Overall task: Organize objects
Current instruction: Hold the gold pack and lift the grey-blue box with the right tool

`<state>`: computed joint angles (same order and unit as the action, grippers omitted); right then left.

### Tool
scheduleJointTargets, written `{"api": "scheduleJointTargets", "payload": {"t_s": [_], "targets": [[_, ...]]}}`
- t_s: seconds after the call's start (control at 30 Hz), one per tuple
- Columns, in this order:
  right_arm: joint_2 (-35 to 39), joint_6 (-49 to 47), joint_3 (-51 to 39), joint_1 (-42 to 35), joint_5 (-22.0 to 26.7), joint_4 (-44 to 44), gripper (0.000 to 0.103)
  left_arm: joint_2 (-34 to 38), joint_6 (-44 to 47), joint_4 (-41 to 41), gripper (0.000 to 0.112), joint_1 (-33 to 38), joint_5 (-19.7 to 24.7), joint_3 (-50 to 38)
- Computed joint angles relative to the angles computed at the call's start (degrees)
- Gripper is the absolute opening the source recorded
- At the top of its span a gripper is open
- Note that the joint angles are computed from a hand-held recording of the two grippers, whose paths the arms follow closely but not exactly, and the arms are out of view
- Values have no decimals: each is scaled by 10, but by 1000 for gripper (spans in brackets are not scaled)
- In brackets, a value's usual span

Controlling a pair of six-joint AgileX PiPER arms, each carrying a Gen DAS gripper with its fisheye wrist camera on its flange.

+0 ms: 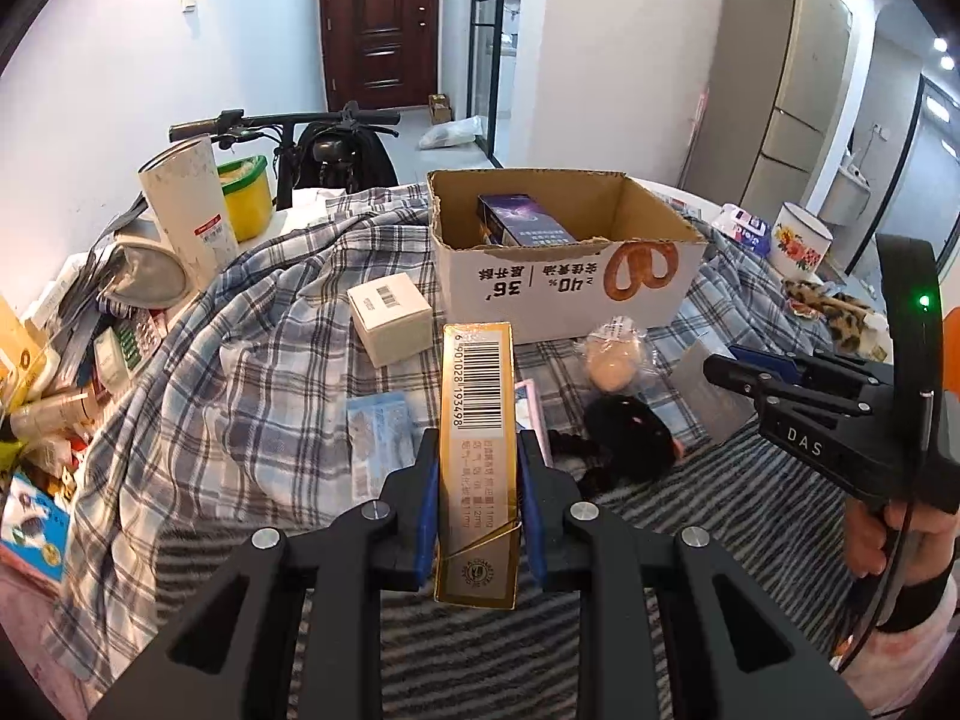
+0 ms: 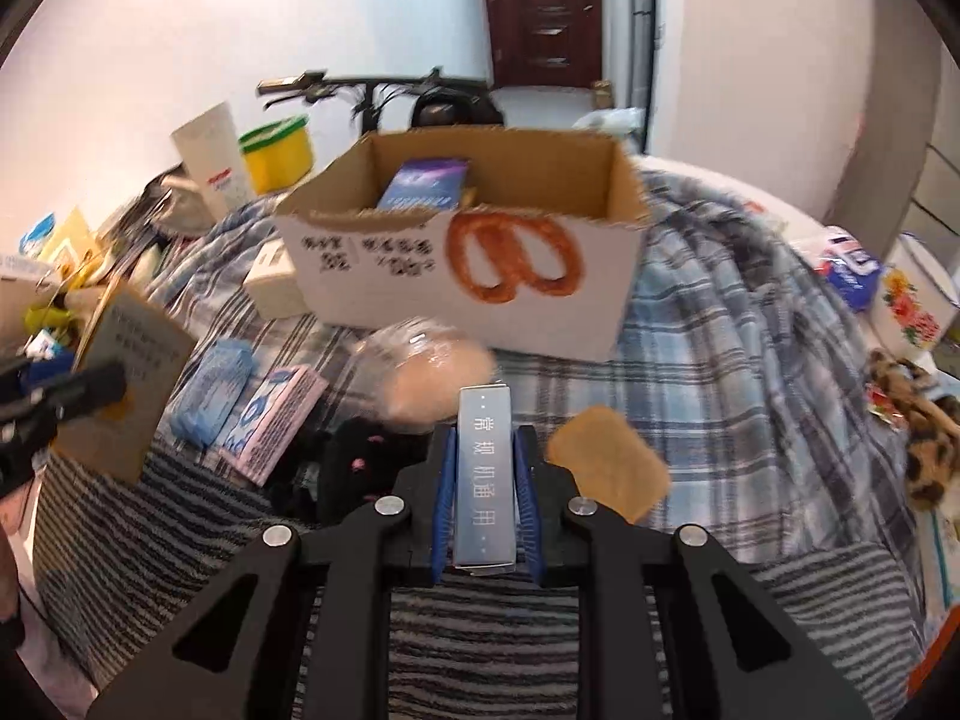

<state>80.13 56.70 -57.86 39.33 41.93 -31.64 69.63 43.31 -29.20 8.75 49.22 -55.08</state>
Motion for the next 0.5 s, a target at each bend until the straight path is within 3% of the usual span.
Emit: {"api": "scheduleJointTargets", "payload": {"t_s": [0.13,0.5], "targets": [[-24,45,21,21,7,-29,19,-33,-21,7,25,-11,-28,26],[-36,62,26,47,19,-42,19,-51,-43,19,25,-29,-25,30]]}}
